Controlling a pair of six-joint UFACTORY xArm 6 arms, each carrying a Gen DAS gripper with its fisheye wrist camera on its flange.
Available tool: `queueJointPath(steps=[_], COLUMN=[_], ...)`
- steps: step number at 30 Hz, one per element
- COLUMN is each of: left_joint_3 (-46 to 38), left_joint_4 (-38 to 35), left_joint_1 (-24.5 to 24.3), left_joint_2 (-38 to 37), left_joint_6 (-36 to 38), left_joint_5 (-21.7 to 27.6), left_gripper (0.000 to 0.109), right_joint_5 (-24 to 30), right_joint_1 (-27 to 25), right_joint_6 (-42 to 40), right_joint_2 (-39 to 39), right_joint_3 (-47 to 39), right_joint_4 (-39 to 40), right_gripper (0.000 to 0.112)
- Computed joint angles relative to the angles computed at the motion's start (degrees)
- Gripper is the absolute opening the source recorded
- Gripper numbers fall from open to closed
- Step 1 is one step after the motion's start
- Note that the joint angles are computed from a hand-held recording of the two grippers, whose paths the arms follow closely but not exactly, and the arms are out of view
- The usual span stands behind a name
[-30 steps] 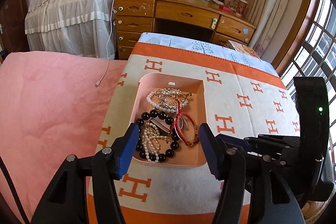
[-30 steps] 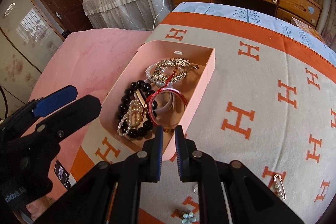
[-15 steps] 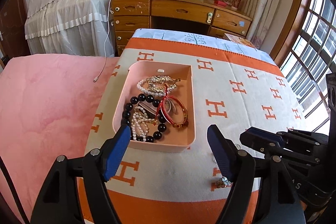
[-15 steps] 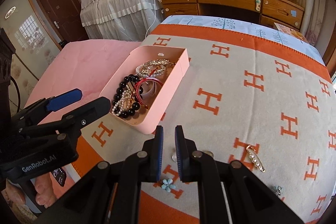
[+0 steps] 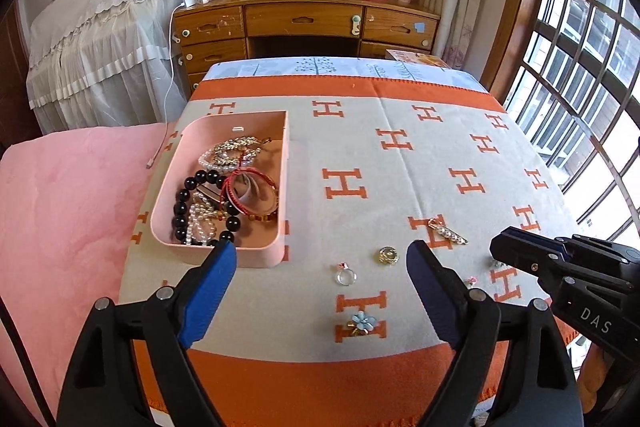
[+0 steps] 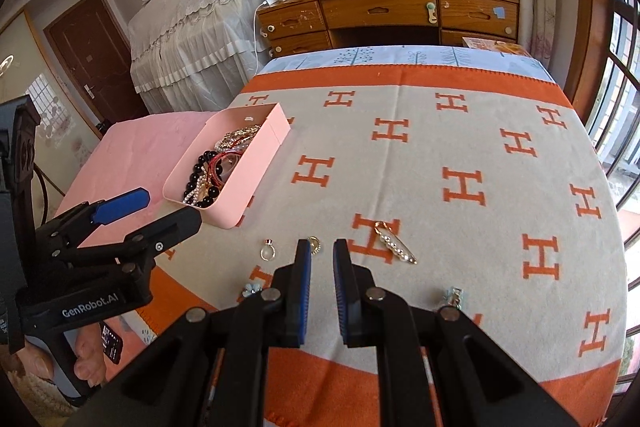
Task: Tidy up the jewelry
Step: 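Move both tools back toward the remaining rings and brooches on the blanket, then grasp the blue flower brooch with the left tool while the right tool grasps a small blue charm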
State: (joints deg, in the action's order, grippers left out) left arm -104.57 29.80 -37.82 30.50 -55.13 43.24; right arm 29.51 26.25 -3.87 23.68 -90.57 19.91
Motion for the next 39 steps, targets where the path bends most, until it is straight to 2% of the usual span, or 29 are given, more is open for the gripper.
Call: queueJointPath(steps=[8,16,25,35,38,39], left_joint_3=[-5.42,-6.14,-5.17,1.14,1.46,1.62], left_joint_4=[-0.53,-3.18,-6.05,-12.26,-13.79,-14.01], left_joint_1=[-2.61,-3.53,-3.80,-1.13,-0.65,-0.59], left_joint_2=[4.30,6.60,8.39,5.70,5.78,5.73], left_joint_6=[1.99,4.57,10.52,10.90,11.27,11.35], left_joint_5=[0.46,0.16,-0.84,-7.07,-7.43,-7.57], left_gripper=[0.089,0.089,0.089,0.089,0.089,0.089], right_joint_5=[-3.08,-5.99,-5.72,-3.58,-3.48,-3.86], right_joint_1=[-1.99,-3.46,-5.43,-5.90,-5.73,-5.65], right_joint_6=[-3.98,0.32,0.31,-0.79,-0.36,0.01], right_joint_2=[-3.88,-4.37,-4.73,-2.66,-1.72,-1.58], right_joint_3=[6.73,10.34,13.29,11.65,10.82,10.82], right_joint_4=[6.88,1.27,1.18,-0.35,-0.87,-1.34], right_gripper=[0.012,0.012,0.012,0.012,0.021,0.028])
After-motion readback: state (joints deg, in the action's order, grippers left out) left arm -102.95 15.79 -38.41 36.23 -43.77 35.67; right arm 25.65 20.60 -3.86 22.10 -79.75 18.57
